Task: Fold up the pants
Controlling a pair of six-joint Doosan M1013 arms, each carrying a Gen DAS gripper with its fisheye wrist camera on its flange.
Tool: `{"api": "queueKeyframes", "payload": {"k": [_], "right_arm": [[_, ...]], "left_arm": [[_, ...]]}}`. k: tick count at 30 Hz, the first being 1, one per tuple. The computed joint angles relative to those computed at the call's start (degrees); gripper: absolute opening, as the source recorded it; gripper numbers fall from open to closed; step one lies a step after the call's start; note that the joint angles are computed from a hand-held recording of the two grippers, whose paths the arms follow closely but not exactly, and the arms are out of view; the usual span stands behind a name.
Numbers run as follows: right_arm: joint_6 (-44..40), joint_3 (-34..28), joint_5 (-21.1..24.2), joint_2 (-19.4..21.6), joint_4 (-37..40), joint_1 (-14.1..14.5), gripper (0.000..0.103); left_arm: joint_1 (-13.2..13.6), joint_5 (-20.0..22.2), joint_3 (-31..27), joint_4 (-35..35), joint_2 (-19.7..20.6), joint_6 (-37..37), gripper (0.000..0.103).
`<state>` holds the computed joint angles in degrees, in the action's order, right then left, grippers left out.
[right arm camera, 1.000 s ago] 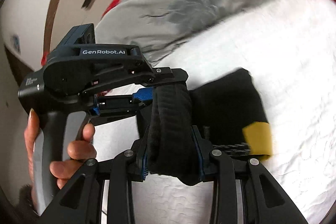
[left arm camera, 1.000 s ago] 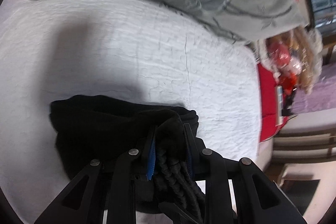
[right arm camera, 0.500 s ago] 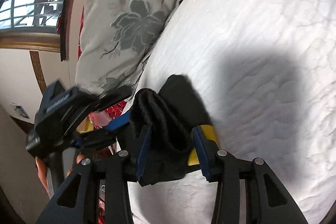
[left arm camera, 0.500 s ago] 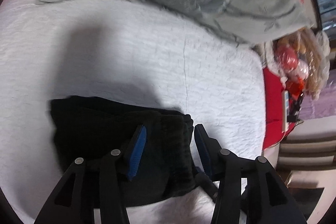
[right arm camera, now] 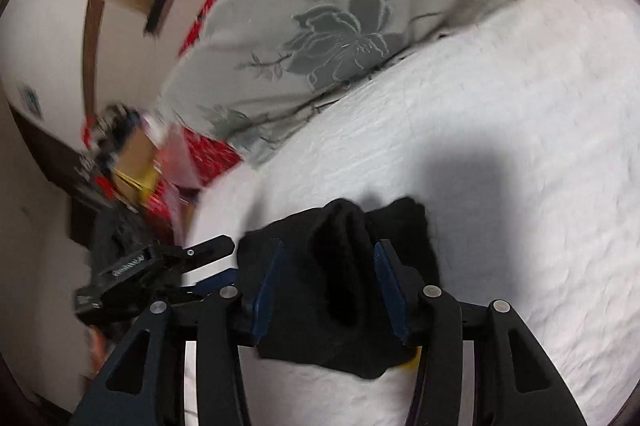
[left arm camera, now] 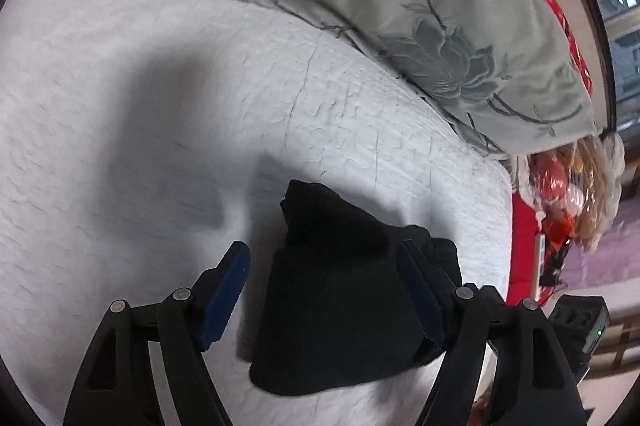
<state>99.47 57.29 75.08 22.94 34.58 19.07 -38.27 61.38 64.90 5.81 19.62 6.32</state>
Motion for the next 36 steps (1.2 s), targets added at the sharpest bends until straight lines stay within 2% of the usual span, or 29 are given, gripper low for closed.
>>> {"api": "queueKeyframes", "payload": {"k": [3, 5, 6, 7, 9, 10, 12, 13, 14, 15, 17, 19, 20, 22, 23, 25, 27, 28, 29, 33, 35, 36], "right_arm": [[-0.1, -1.9, 2.3, 1.6, -1.4, 0.8, 0.049], [-0.1, -3.4, 4.9, 2.9, -3.2, 1.4, 0.049], [-0.1, -4.0, 5.9, 3.4, -4.5, 1.7, 0.049], [0.0, -4.3, 6.7, 3.7, -5.5, 1.9, 0.046], [-0.5, -3.9, 6.3, 3.8, -6.2, 1.9, 0.029], [-1.0, -4.0, 6.2, 3.9, -5.6, 1.7, 0.019], [-0.9, -2.7, 3.7, 2.9, -3.2, 0.7, 0.017], [-0.7, -1.7, 1.7, 2.0, -2.6, 0.3, 0.017], [-0.7, -0.7, 0.0, 1.4, -2.3, -0.1, 0.016], [-0.4, 0.1, -1.0, 0.9, -2.7, -0.2, 0.016], [0.9, 1.6, -0.7, 0.5, -4.2, -0.3, 0.015], [1.7, 3.1, -0.2, 0.5, -4.5, -0.4, 0.017], [1.7, 3.9, -1.2, 0.3, -3.9, -0.6, 0.016], [2.1, 3.1, -0.2, 0.6, -3.1, -0.8, 0.020], [1.8, 2.6, 0.3, 0.6, -2.4, -1.0, 0.026], [1.1, 2.2, 0.6, 0.3, -0.7, -1.5, 0.027], [0.4, 2.7, 0.2, -0.5, 0.9, -1.9, 0.028], [-0.1, 3.2, 0.4, -1.0, 2.0, -2.2, 0.033], [0.0, 3.5, 0.7, -1.2, 2.4, -2.2, 0.037], [0.6, 4.8, 1.6, -1.9, 1.8, -1.9, 0.038], [1.7, 5.4, 1.5, -2.2, 1.1, -1.5, 0.042], [1.9, 5.4, 1.8, -2.2, 0.7, -1.4, 0.042]], "left_arm": [[0.6, -5.2, 2.3, -1.7, -0.2, -0.2, 0.075], [0.8, -5.2, 1.9, -1.1, 0.6, 0.3, 0.074], [0.9, -4.7, 1.5, -0.8, 1.1, 0.8, 0.068], [0.9, -3.8, 0.8, -0.5, 1.7, 1.2, 0.063], [0.9, -0.2, -1.6, 0.5, 3.3, 2.5, 0.043], [1.0, -0.7, -1.9, 0.6, 3.4, 3.1, 0.041], [0.6, -3.3, -2.6, 2.0, 3.7, 2.6, 0.036], [0.5, -3.1, -3.1, 2.7, 4.0, 3.3, 0.037], [0.4, -0.7, -4.9, 2.8, 5.3, 5.2, 0.037], [0.3, 3.8, -7.5, 3.2, 7.1, 6.9, 0.038], [-0.3, 9.4, -11.1, 5.4, 9.6, 9.3, 0.043], [-0.4, 11.8, -13.0, 5.7, 10.9, 10.5, 0.046], [-0.4, 11.8, -13.2, 5.4, 10.9, 10.6, 0.048], [-0.2, 10.3, -12.1, 4.4, 9.8, 10.7, 0.050], [-0.3, 9.2, -11.0, 4.4, 8.7, 10.2, 0.051], [-0.9, 7.0, -7.7, 6.1, 5.8, 8.3, 0.056], [-2.2, 5.0, -4.2, 8.8, 3.0, 5.6, 0.072], [-3.1, 4.1, -2.4, 10.4, 1.7, 3.6, 0.074], [-3.6, 3.2, -0.9, 10.9, 0.8, 2.5, 0.075], [-5.7, -1.5, 4.1, 9.5, -1.7, -1.0, 0.075], [-6.3, -2.1, 4.7, 8.2, -1.4, -0.7, 0.075], [-6.4, -1.0, 4.1, 7.4, -0.7, 0.3, 0.075]]}}
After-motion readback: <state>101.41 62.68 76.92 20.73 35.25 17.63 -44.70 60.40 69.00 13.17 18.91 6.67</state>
